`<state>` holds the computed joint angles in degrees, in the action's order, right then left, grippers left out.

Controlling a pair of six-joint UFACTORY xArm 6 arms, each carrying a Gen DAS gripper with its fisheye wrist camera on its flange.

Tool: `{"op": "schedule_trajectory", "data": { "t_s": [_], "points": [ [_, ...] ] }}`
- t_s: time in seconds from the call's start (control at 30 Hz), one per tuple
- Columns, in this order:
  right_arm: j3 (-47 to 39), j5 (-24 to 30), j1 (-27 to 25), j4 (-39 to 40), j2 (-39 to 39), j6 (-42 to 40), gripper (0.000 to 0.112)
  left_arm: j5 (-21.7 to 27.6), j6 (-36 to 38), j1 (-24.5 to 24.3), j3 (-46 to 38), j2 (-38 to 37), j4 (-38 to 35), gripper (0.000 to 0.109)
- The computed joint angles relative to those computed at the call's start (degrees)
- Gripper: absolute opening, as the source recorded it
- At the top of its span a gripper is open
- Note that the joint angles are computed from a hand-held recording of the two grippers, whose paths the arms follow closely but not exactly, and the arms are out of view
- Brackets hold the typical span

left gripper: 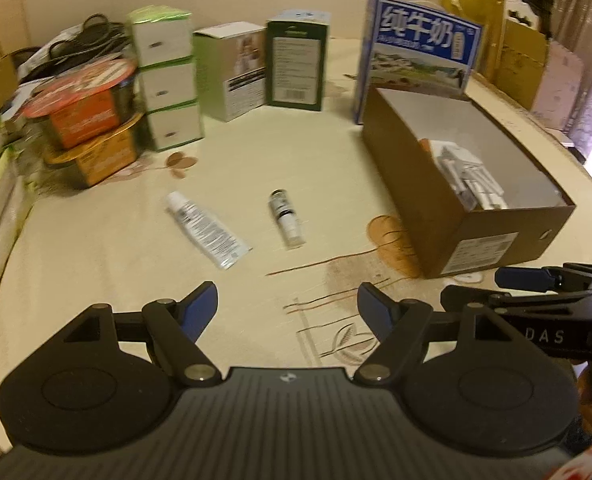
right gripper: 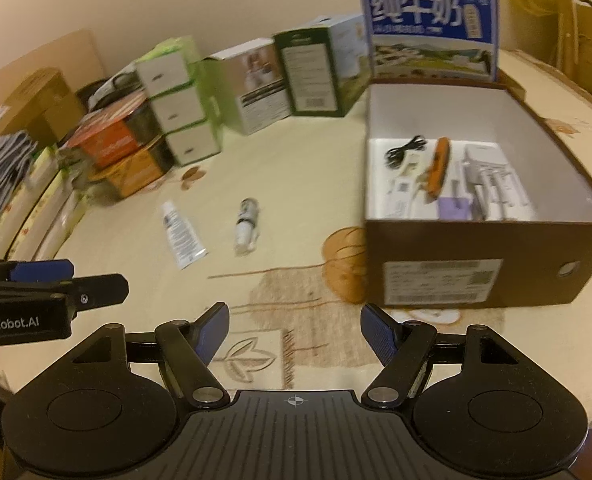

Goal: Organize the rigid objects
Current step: 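Move both tools toward the white tube and brown medicine bottle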

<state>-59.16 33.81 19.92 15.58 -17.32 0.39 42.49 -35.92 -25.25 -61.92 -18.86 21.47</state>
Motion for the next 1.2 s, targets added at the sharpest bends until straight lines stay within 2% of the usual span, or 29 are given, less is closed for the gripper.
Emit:
{"op": "schedule_trajectory", "data": {
  "t_s": [0.23,0.6,1.2],
  "points": [
    [-0.4,0.7,2.2,0.7,0.8,-0.6,0.070,2.9,-2.6,0.5,2.7,-3.3,1.7,0.074],
    [-2.2,2.0,4.6,0.3,3.5,-1.1,0.070,4.4,-3.2,2.2,5.7,-6.0,1.0,0.074],
    [-5.7,3.1,5.0,0.3,9.4,-2.5,0.070,2.7,-0.1,5.0,5.7,-2.4,-3.7,0.074]
  ]
}}
